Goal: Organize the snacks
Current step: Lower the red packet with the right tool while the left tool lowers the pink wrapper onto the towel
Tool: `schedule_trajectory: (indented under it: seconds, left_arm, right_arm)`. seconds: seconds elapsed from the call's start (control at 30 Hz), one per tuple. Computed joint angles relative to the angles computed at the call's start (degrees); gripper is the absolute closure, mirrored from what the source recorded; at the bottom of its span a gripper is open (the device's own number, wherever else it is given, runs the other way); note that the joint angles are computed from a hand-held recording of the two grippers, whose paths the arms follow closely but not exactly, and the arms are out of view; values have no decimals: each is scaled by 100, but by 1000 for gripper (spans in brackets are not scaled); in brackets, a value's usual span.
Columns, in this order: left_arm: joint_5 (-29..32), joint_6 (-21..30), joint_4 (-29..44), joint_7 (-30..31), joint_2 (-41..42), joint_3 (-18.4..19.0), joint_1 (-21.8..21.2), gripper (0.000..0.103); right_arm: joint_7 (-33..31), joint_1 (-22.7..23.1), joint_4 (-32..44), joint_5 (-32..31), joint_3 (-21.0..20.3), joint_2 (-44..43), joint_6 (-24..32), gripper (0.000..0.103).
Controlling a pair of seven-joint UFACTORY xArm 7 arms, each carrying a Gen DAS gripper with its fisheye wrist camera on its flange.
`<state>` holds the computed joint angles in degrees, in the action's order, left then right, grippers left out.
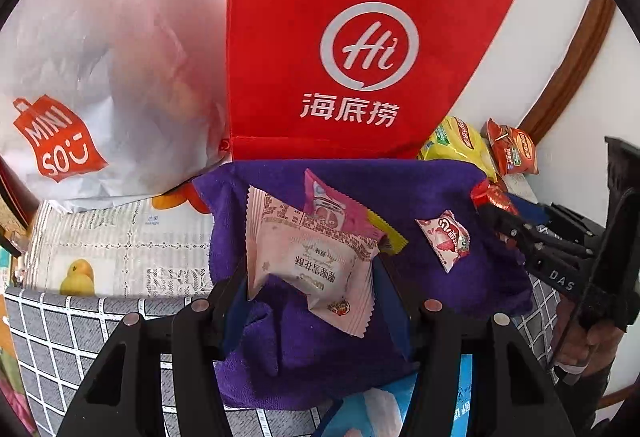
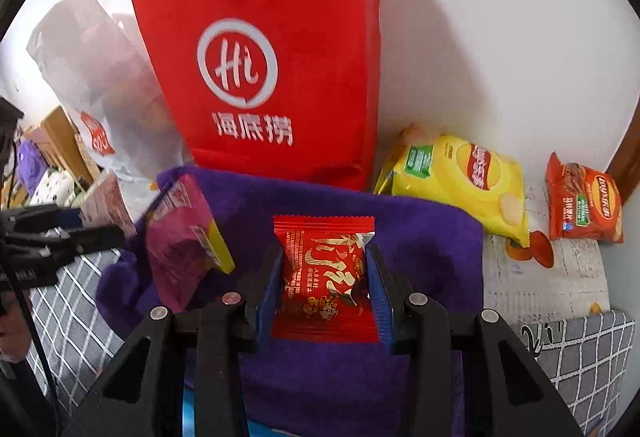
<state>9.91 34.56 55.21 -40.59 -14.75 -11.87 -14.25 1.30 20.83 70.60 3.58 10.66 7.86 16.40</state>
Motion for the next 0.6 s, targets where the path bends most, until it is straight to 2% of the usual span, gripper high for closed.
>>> schedule_trajectory:
  seconds: [0.3, 0.4, 0.5, 0.6]
  left_arm:
    - [-205, -64, -28, 176, 158, 71, -59, 47]
    - [-219, -67, -7, 200, 216, 68, -82, 47]
    - [-187, -55, 6, 176, 238, 62, -89, 47]
    - [-206, -69, 19, 187, 269, 72, -102, 47]
  right_arm:
    - [-297, -91, 7, 14, -26, 96, 194, 62]
    - [-549, -144, 51, 210, 42, 146, 312, 62]
    - [-378, -50, 132, -64, -61, 235, 424, 62]
    - [-401, -68, 180, -36, -48, 280, 542, 62]
